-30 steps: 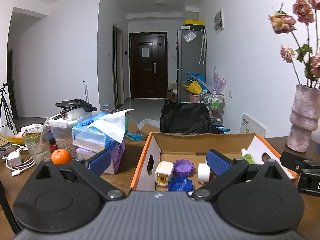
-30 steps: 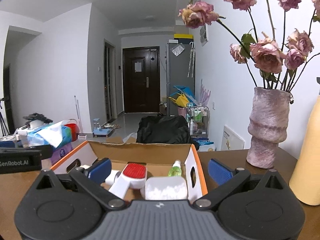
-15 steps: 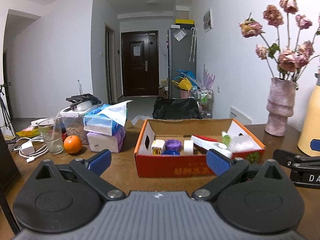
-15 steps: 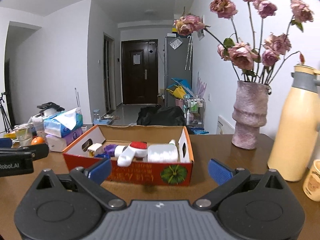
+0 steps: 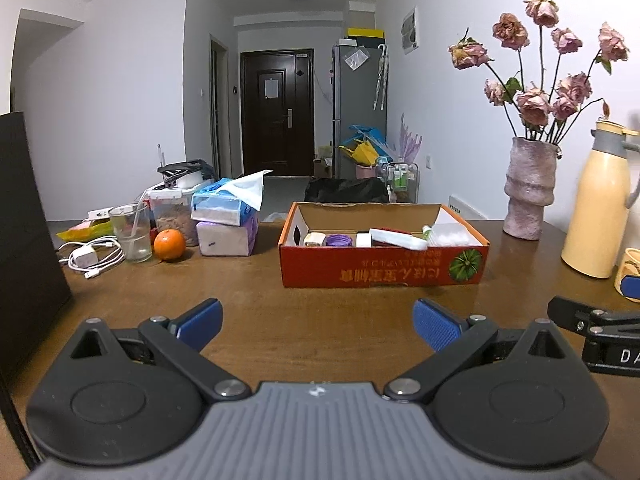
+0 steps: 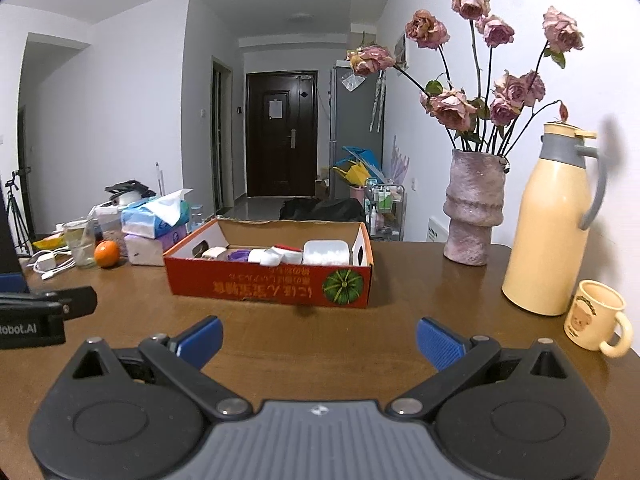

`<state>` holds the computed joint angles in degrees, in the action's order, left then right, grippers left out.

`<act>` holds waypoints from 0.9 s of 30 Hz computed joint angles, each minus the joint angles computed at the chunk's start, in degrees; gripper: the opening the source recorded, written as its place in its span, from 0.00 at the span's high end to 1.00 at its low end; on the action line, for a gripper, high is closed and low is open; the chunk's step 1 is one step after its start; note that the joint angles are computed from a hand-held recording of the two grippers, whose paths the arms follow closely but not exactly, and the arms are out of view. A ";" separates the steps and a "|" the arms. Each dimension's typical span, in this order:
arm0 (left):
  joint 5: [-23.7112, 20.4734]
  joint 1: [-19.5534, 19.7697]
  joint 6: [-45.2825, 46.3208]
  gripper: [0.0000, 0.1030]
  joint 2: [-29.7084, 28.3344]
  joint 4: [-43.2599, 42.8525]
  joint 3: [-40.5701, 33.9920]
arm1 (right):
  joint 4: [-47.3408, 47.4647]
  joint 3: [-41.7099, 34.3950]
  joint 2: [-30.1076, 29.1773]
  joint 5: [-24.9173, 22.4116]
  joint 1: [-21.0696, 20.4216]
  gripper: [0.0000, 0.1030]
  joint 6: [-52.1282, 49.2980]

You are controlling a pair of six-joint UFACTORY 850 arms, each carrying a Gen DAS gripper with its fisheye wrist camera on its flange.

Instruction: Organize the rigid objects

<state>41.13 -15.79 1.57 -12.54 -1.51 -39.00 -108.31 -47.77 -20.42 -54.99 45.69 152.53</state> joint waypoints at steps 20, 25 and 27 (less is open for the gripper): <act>1.06 -0.34 -0.05 0.00 5.25 0.07 6.35 | 3.51 3.39 2.65 -2.73 4.69 0.00 0.58; 0.95 -0.49 0.04 0.00 5.54 -0.05 6.81 | 3.54 3.39 2.62 -2.72 4.69 0.00 0.60; 0.89 -0.43 -0.05 0.00 5.48 0.10 6.75 | 3.53 3.40 2.63 -2.71 4.70 0.00 0.61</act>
